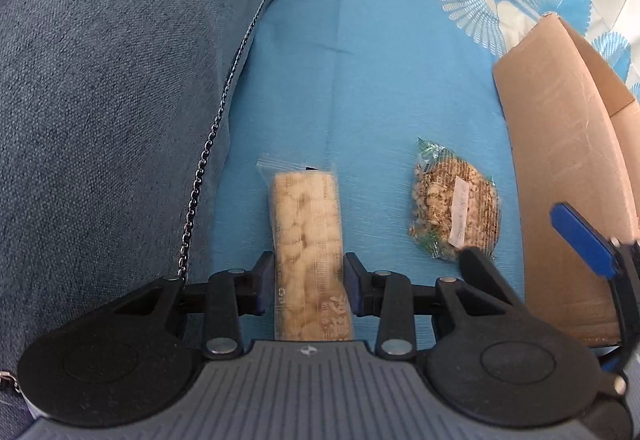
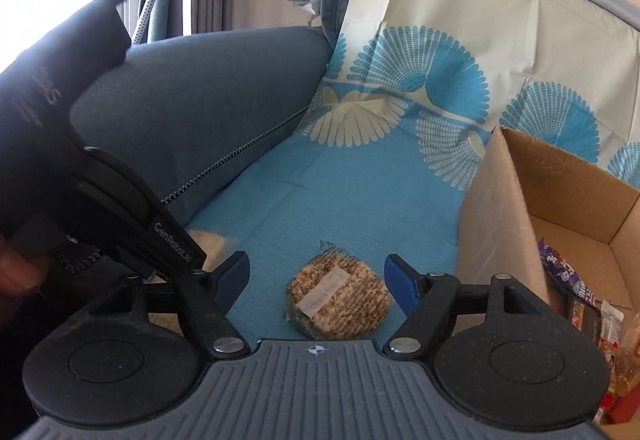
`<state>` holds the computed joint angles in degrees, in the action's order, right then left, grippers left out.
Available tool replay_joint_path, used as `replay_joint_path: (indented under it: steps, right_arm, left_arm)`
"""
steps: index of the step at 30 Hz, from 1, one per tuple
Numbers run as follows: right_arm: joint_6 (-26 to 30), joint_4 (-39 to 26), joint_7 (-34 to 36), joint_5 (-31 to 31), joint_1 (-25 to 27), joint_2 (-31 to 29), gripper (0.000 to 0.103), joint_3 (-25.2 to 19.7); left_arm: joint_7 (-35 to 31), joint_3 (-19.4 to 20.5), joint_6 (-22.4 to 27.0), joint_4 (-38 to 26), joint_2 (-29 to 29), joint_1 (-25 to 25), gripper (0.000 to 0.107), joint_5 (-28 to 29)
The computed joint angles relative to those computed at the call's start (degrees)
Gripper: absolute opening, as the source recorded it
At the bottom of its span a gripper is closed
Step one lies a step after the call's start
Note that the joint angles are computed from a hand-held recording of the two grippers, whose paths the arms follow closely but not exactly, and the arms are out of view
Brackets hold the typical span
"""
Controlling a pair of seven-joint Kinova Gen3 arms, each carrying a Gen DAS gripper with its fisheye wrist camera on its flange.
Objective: Organize snacks
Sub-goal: 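Grasp the round nut cake with the right gripper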
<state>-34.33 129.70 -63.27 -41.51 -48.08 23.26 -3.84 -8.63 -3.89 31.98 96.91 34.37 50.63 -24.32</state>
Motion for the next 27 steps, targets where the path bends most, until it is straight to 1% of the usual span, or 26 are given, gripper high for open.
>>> replay_joint_path:
  steps: [5,8,13,22,27]
  right_arm:
    - [3.58,-3.54,0.93,-2.84,-0.03,2.43,0.086,1.55]
    - [6.21,-5.17,1.43,-3.65,-0.34,3.56,0.089,2.91]
    - [8.17,-6.74,-0.51,-2.06,0.04,5.18,0.093,3.9]
    - [13.43,-10.29,-3.6,-2.18,-1.44,8.04,0.094,8.69]
    - [14.89,-11.27,-8.57,0.22,0.09,8.94,0.094,8.77]
  left_arm:
    - [0.58,-0.37,-0.1,0.04,0.15,0.36,0.04,-0.32]
    - [0.24,-0.1,0.12,-0.21,0.35,0.15,0.04,-0.38]
    - [0.22,-0.03,0.33,-0.84,0.85,0.05,0.04,-0.1]
    - [0.07,-0.22,-0.17,-0.63,0.86,-0.04,0.04,0.08]
    - [-0.5,-0.06,0.08,-0.9,0.99,-0.29,0.04,0.33]
